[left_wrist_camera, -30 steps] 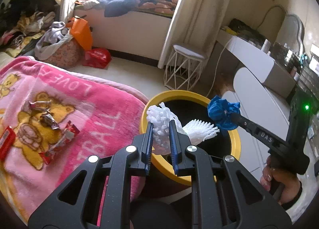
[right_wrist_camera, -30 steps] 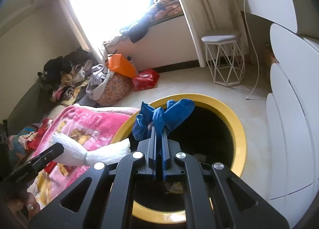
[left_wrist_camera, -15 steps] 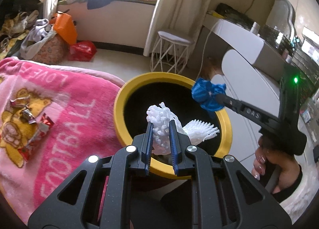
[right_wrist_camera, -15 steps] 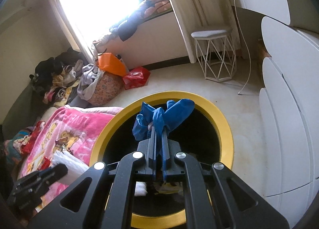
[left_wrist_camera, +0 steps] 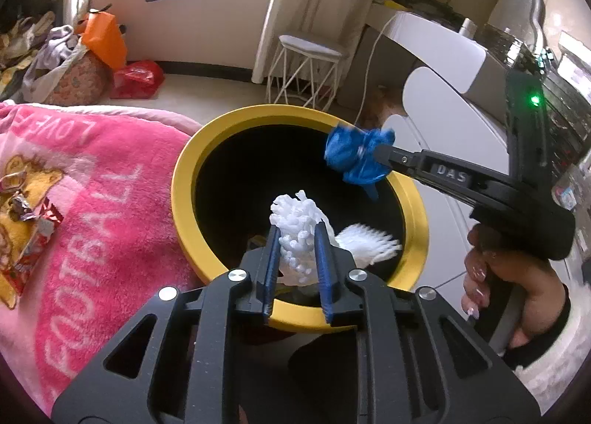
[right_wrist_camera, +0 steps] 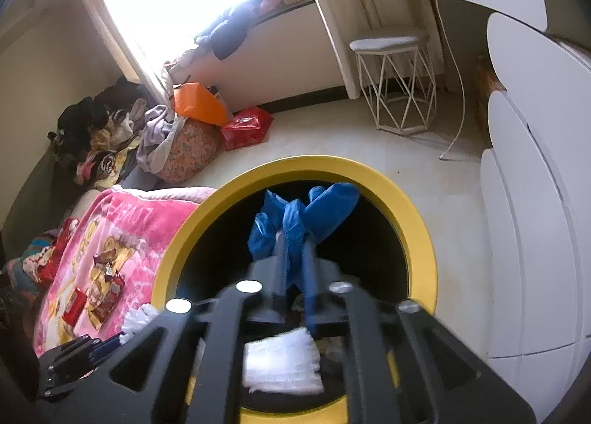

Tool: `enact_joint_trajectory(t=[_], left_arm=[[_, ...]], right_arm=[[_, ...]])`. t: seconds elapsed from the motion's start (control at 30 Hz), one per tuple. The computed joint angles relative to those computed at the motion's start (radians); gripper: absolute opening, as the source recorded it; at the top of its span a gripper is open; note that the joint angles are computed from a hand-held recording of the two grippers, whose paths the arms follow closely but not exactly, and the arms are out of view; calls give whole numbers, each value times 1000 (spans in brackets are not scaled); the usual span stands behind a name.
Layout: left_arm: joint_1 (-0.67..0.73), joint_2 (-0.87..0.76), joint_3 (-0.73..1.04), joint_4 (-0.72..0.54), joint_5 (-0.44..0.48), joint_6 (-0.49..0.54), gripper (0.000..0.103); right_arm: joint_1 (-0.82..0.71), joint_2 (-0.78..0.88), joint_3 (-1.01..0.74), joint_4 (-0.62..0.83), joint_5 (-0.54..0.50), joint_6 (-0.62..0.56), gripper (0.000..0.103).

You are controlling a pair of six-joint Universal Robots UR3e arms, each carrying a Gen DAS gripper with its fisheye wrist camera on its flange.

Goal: Collect trash
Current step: 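Open both tools to drop the bow and white bag into the bin, then move both open tools back toward the remaining trash on the blanket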

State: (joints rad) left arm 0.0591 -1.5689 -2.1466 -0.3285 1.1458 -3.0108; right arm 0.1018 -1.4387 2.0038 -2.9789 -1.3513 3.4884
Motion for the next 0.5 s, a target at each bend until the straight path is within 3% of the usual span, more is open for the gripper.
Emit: enact_joint_trajectory(t=[0.03,0.1,0.17,0.2,0.27,0.5], left_arm=[[0,-3,3,3,1,-9,29],[15,4,-7,14,-7,-23,54],[45,24,-29,22,-38,-32,66],[58,35,-39,28,-40,-41,80],[85,62,-59,31,-56,-52,92],[169,156,-108,28,-51,-71,92]], right_arm=[[-5,-8,17,-22,3,14,40],[-18,-23,46,-59,21,23,45],[-20,-40,63,-68,20,22,59],[-16,-47,70,-70,10,25,61],[-12,-60,86,-78,-1,34,64],[39,-78,88,-78,-45,42,76]])
